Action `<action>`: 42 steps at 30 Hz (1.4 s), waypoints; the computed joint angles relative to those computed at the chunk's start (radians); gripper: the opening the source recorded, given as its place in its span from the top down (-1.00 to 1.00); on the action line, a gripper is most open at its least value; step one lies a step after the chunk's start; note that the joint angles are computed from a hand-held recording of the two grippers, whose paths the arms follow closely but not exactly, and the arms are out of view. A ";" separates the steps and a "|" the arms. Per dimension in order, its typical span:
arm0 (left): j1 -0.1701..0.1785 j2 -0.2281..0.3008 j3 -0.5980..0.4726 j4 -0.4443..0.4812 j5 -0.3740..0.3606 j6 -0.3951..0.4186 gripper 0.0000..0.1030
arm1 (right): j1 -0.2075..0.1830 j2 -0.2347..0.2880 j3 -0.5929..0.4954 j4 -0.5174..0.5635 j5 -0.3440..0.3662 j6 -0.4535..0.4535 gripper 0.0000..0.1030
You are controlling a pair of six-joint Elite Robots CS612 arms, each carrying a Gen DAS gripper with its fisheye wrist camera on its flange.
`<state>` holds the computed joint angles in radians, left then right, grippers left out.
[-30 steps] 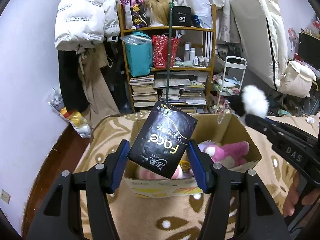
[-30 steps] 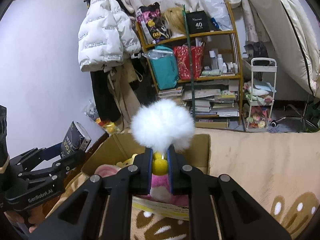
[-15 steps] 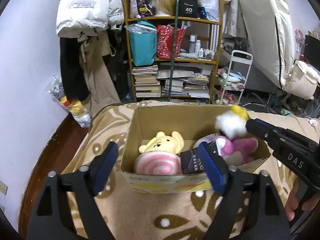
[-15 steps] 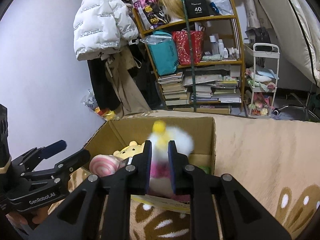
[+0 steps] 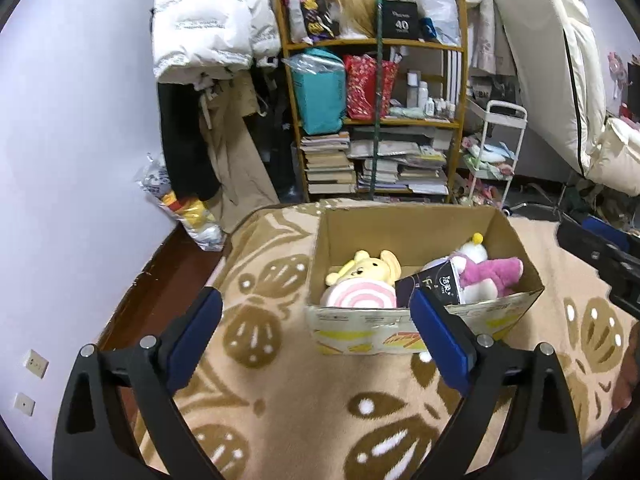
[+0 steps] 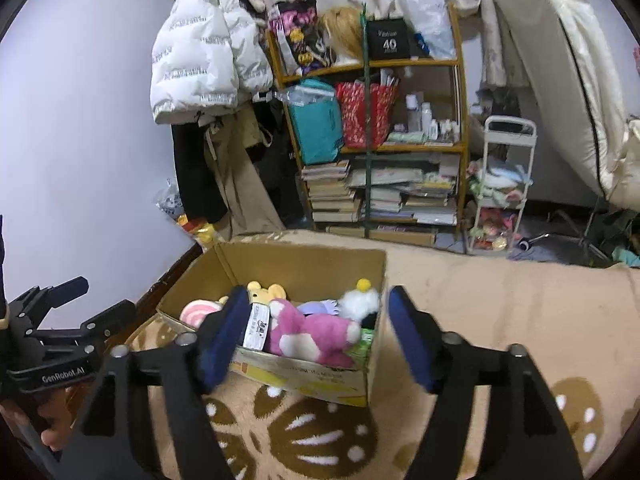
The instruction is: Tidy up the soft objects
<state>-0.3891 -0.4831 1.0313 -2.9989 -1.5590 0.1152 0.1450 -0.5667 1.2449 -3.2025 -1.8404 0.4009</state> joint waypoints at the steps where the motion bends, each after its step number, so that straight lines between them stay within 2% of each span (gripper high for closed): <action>1: 0.002 -0.014 0.022 -0.020 0.005 -0.010 -0.84 | 0.001 -0.013 0.016 -0.008 -0.001 -0.005 -0.67; 4: 0.008 -0.045 0.076 -0.073 0.010 -0.026 -0.93 | 0.006 -0.048 0.056 -0.022 -0.007 -0.026 -0.72; 8: 0.012 -0.080 0.135 -0.121 0.021 -0.028 -0.94 | 0.013 -0.094 0.117 -0.057 -0.024 -0.032 -0.97; 13: 0.015 -0.115 0.196 -0.158 0.024 -0.021 -0.94 | 0.031 -0.145 0.187 -0.091 -0.072 -0.066 -0.99; 19: 0.013 -0.151 0.273 -0.212 0.036 -0.007 -0.94 | 0.047 -0.181 0.247 -0.132 -0.101 -0.056 -1.00; 26: 0.017 -0.185 0.339 -0.231 -0.001 -0.010 -0.94 | 0.065 -0.181 0.288 -0.197 -0.133 -0.063 -1.00; 31: 0.007 -0.194 0.384 -0.294 0.037 0.025 -0.94 | 0.073 -0.167 0.302 -0.262 -0.148 -0.086 -1.00; 34: 0.002 -0.189 0.402 -0.356 0.064 0.034 -0.94 | 0.074 -0.162 0.300 -0.270 -0.148 -0.086 -1.00; 37: 0.003 -0.175 0.412 -0.415 0.083 0.009 -0.94 | 0.073 -0.166 0.302 -0.263 -0.148 -0.089 -1.00; 42: 0.006 -0.164 0.409 -0.424 0.080 0.025 -0.94 | 0.071 -0.163 0.301 -0.223 -0.142 -0.093 -1.00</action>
